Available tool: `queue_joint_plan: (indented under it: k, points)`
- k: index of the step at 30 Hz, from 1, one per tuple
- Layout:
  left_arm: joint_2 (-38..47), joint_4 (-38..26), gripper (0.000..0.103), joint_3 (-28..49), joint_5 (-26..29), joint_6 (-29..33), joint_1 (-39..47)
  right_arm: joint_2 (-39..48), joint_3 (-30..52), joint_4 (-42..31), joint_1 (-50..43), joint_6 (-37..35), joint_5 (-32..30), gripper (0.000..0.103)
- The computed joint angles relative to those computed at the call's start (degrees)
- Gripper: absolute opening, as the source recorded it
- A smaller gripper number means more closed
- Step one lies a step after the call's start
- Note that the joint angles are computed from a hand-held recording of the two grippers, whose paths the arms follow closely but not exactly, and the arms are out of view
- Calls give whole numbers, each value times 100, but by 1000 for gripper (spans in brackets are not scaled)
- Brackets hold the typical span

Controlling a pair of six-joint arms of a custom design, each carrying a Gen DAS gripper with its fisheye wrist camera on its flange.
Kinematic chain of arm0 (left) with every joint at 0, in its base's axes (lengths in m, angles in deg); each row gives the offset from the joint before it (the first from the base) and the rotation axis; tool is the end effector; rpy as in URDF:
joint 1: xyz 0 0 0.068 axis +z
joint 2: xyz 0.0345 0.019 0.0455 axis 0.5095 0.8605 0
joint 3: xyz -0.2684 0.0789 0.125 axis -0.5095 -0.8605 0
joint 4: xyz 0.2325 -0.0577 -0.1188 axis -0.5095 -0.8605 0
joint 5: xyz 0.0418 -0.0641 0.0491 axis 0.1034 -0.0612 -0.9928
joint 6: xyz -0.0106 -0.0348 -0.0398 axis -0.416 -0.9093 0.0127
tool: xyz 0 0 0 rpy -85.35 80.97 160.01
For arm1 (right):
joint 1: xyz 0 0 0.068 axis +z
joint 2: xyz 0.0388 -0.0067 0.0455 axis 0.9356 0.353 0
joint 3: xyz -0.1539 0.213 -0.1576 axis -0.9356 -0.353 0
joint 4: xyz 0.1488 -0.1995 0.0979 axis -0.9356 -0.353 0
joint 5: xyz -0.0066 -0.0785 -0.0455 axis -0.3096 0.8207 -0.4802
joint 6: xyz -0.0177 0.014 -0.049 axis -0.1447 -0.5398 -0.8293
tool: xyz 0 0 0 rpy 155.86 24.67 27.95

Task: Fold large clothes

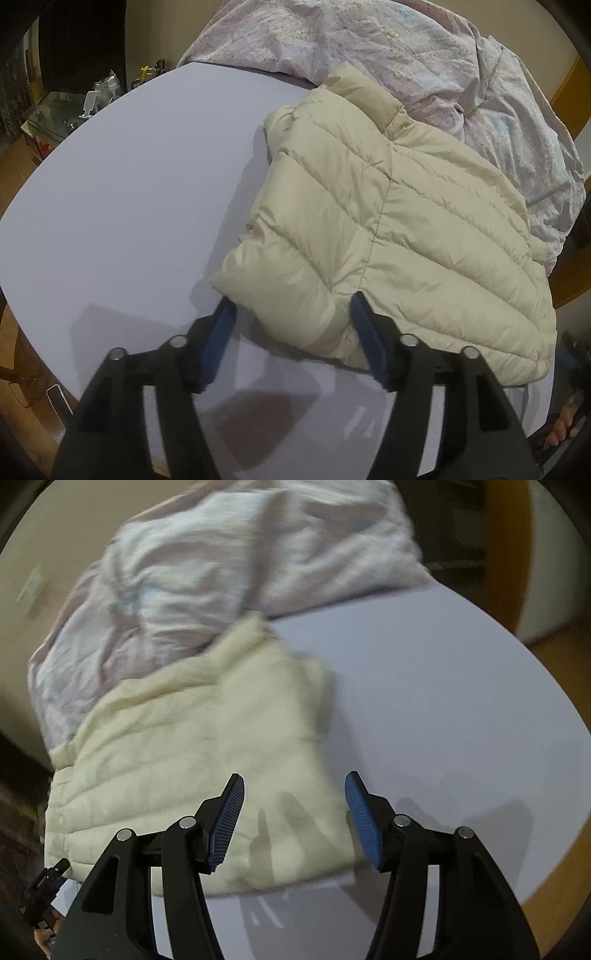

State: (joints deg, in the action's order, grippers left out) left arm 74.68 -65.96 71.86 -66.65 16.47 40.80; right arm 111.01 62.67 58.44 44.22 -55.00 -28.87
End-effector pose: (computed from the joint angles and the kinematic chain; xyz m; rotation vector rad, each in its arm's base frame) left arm 0.3396 0.0502 0.1828 -0.1186 2.6066 -0.3326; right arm 0.2420 -0.1066 0.2081 0.8205 2.3110 0.1530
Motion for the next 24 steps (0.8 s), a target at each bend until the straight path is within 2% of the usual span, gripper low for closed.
queue_joint_plan:
  k: [4, 10, 17, 24]
  points:
    - [-52, -27, 77, -79, 151, 39, 102, 464, 510, 333, 1185, 82, 414, 59]
    - [-77, -215, 83, -135, 518, 143, 354, 1267, 1274, 497, 2108, -117, 700, 59]
    - [-69, -316, 83, -166, 721, 181, 386, 2158, 1779, 586, 2643, -118, 1161, 59]
    - [6, -297, 84, -91, 857, 76, 272, 2844, 2163, 464, 2800, -135, 1540, 63]
